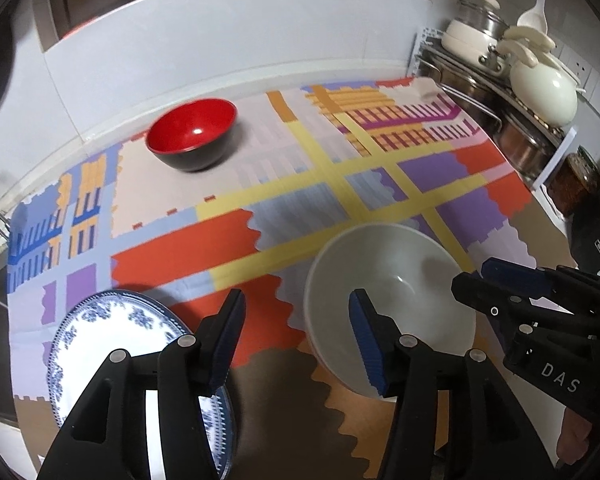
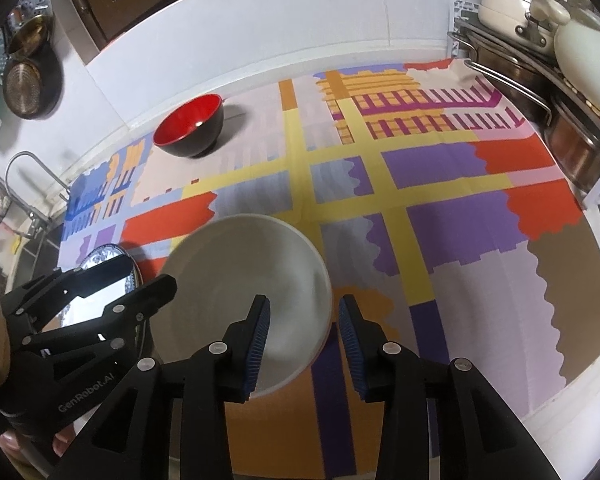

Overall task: Organize plates and bowls
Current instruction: 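Lower the white bowl into the pink bowl and open both grippers, then move both grippers to the rim of the red bowl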

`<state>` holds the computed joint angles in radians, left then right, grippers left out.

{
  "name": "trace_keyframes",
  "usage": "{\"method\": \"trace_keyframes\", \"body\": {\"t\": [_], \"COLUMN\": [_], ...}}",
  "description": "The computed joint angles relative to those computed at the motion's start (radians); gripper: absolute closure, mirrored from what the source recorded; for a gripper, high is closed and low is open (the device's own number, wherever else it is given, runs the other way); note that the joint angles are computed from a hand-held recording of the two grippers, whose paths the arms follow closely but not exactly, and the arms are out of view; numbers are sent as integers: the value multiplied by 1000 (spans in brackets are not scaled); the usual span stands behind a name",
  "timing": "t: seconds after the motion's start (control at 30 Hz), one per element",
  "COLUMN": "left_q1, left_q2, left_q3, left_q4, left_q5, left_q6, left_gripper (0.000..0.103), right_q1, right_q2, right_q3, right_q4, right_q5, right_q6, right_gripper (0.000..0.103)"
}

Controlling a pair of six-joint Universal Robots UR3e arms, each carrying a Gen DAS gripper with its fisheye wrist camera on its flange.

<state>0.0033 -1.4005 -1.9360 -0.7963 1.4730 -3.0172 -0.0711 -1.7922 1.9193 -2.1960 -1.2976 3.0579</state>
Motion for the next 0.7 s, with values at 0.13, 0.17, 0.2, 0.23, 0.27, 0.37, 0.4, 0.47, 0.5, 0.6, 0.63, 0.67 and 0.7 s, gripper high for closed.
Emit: {"method": "trace_keyframes", "body": {"t": [0.13, 0.17, 0.2, 0.23, 0.27, 0.37, 0.4, 0.47, 0.5, 0.6, 0.63, 0.67, 0.7], "left_q1": [46, 55, 73, 88, 104, 147, 164, 196, 210, 258, 274, 287, 303], "left_q2": [30, 36, 46, 53, 62, 79, 85, 95, 97, 104, 106, 107, 106], "left_q3": [-5, -7, -8, -9, -10, -4, 0, 8, 13, 30, 37, 44, 54], "left_q4": [-5, -7, -10, -12, -15, -19, -22, -30, -31, -40, -45, -50, -56], "left_q5": [-26, -31, -43, -50, -58, -77, -86, -105, -113, -141, -152, -161, -170], "left_q6": [23, 26, 36, 43, 52, 74, 82, 96, 102, 128, 139, 147, 158], "left_gripper": [49, 49, 49, 49, 48, 46, 46, 45, 45, 44, 44, 44, 44], "right_q1": [31, 36, 48, 57, 68, 104, 113, 139, 152, 185, 197, 208, 220], "right_q2": [20, 25, 34, 39, 48, 82, 91, 119, 134, 171, 187, 200, 215], "right_q3": [-26, -33, -43, -50, -61, -102, -114, -151, -170, -217, -237, -253, -271], "right_q4": [-24, -28, -38, -45, -54, -74, -78, -92, -97, -113, -117, -122, -125], "right_q5": [-8, -9, -13, -17, -22, -41, -44, -55, -62, -78, -80, -85, -89], "right_q6": [20, 23, 32, 38, 47, 73, 80, 96, 103, 126, 132, 139, 148], "right_gripper": [66, 66, 66, 66, 66, 66, 66, 66, 66, 66, 66, 66, 66]}}
